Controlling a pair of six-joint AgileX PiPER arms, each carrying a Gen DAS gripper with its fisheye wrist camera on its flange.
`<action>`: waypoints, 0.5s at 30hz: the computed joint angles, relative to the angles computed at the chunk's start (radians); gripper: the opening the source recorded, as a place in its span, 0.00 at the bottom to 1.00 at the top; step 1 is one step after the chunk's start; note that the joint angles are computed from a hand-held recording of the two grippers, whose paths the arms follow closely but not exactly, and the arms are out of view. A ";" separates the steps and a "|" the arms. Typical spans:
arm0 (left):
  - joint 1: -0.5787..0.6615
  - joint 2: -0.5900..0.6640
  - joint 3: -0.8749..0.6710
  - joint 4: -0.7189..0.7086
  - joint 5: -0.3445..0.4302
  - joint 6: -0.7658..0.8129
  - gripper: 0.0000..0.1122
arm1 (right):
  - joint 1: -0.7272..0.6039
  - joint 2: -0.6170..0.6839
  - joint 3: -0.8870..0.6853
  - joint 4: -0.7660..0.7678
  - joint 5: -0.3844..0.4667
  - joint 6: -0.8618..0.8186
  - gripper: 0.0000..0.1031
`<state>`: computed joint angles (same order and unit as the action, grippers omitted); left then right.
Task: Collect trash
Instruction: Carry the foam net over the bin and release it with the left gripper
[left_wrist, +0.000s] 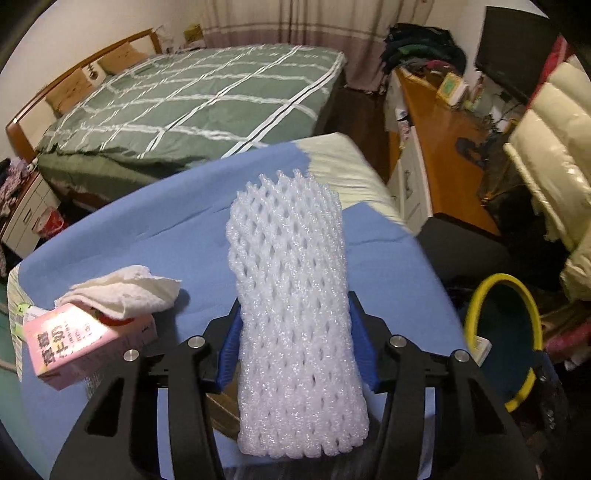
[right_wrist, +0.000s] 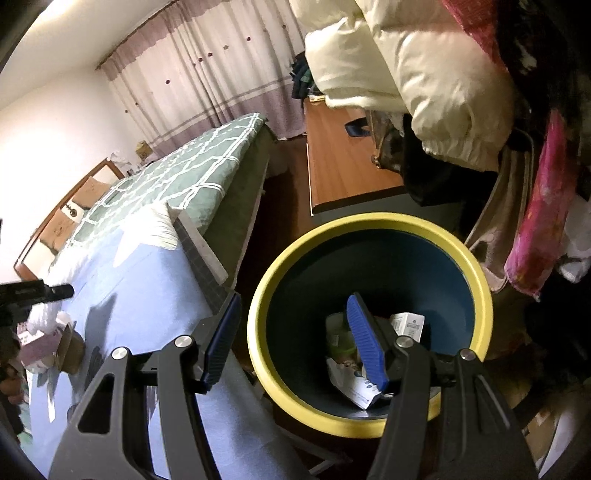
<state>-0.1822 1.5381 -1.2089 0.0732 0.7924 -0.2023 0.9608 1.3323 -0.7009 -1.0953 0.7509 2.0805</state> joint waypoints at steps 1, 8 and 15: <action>-0.009 -0.021 0.007 -0.006 0.004 0.005 0.46 | 0.010 -0.015 0.002 0.001 0.006 -0.011 0.55; -0.132 -0.126 0.036 -0.029 0.024 -0.021 0.46 | 0.111 -0.121 0.022 0.035 0.130 -0.109 0.55; -0.384 -0.125 0.051 0.013 0.003 -0.158 0.46 | 0.297 -0.257 0.089 0.088 0.331 -0.100 0.55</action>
<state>-0.5663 1.4135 -1.1578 0.0862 0.7955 -0.3602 1.2579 1.0752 -0.6117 -1.0068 1.0815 1.9808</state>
